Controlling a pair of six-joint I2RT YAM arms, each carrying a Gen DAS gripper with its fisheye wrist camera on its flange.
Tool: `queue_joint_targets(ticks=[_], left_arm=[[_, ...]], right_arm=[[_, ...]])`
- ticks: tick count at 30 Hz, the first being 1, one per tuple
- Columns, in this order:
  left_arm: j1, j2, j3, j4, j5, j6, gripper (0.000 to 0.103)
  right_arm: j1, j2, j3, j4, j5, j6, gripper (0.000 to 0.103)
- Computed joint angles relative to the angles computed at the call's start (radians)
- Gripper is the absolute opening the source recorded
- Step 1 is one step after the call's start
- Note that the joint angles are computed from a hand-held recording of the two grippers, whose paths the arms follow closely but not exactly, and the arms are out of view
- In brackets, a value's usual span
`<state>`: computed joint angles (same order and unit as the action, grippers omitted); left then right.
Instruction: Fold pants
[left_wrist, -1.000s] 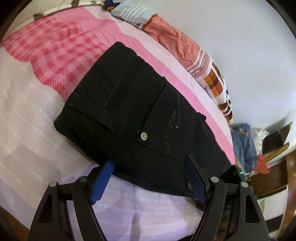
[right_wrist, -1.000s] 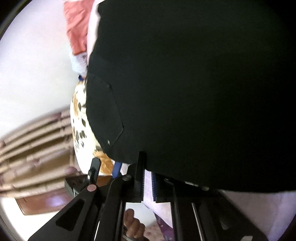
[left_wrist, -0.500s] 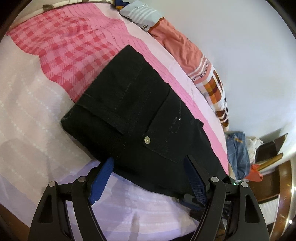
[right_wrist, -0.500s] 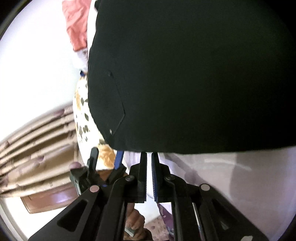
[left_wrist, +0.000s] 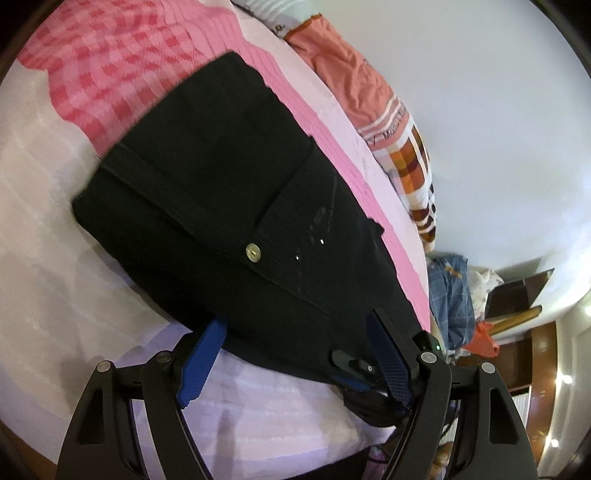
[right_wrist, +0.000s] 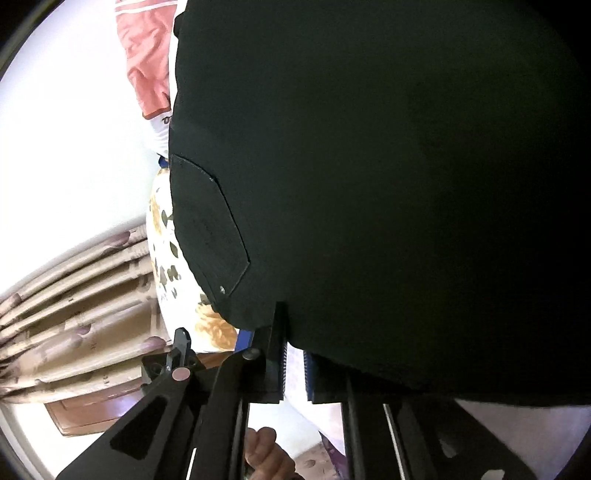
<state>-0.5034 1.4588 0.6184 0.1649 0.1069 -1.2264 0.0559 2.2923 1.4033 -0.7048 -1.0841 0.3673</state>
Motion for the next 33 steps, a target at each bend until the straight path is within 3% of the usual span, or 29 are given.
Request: queue_joint_targets(ticks=[3,6,9,11,12,13,14,21,23,24,26,28,30,33], left_arm=[[-0.022,0.016,0.026,-0.010,-0.020,0.017,0.077],[-0.024,0.058,0.025,0.063,0.014,-0.022,0.077],[-0.052,0.055,0.069,-0.019,-0.053,0.020,0.075],[-0.066,0.053,0.101,-0.109,-0.110,0.047,0.056],[-0.065,0.049,0.108,-0.145,-0.130,0.047,0.036],[-0.058,0.039,0.098,-0.164,-0.138,0.034,0.024],[-0.048,0.030,0.084,-0.168,-0.139,0.021,0.021],[-0.044,-0.003,0.065,-0.198,-0.146,0.029,0.021],[-0.033,-0.009,0.043,-0.151,-0.115,0.033,0.020],[-0.013,-0.007,0.004,-0.053,-0.056,0.023,0.020],[-0.008,-0.006,-0.004,-0.041,-0.056,0.001,0.020],[0.015,0.007,-0.038,0.039,-0.003,-0.037,0.032],[0.025,0.009,-0.062,0.091,0.011,-0.071,0.037],[0.018,0.019,-0.052,0.106,0.008,-0.069,0.052]], right_arm=[[0.004,-0.018,-0.009,0.017,0.000,-0.007,0.007],[0.005,-0.021,-0.009,0.015,0.001,-0.017,0.007],[0.004,-0.028,0.003,-0.023,0.005,-0.068,0.007],[0.005,-0.027,0.013,-0.037,0.009,-0.086,0.007],[0.006,-0.025,0.017,-0.044,0.013,-0.092,0.007],[0.006,-0.023,0.019,-0.053,0.015,-0.101,0.007],[0.007,-0.021,0.020,-0.063,0.020,-0.112,0.007],[0.009,0.005,0.053,-0.147,0.033,-0.195,0.006],[0.007,0.008,0.055,-0.142,0.019,-0.194,0.006],[0.004,0.010,0.052,-0.128,0.000,-0.180,0.007],[-0.008,0.007,0.036,-0.085,-0.021,-0.132,0.009],[-0.028,0.004,0.012,-0.031,-0.022,-0.064,0.018],[-0.037,0.001,-0.008,0.003,-0.035,-0.023,0.022],[-0.033,-0.004,-0.016,0.032,-0.045,0.007,0.028]])
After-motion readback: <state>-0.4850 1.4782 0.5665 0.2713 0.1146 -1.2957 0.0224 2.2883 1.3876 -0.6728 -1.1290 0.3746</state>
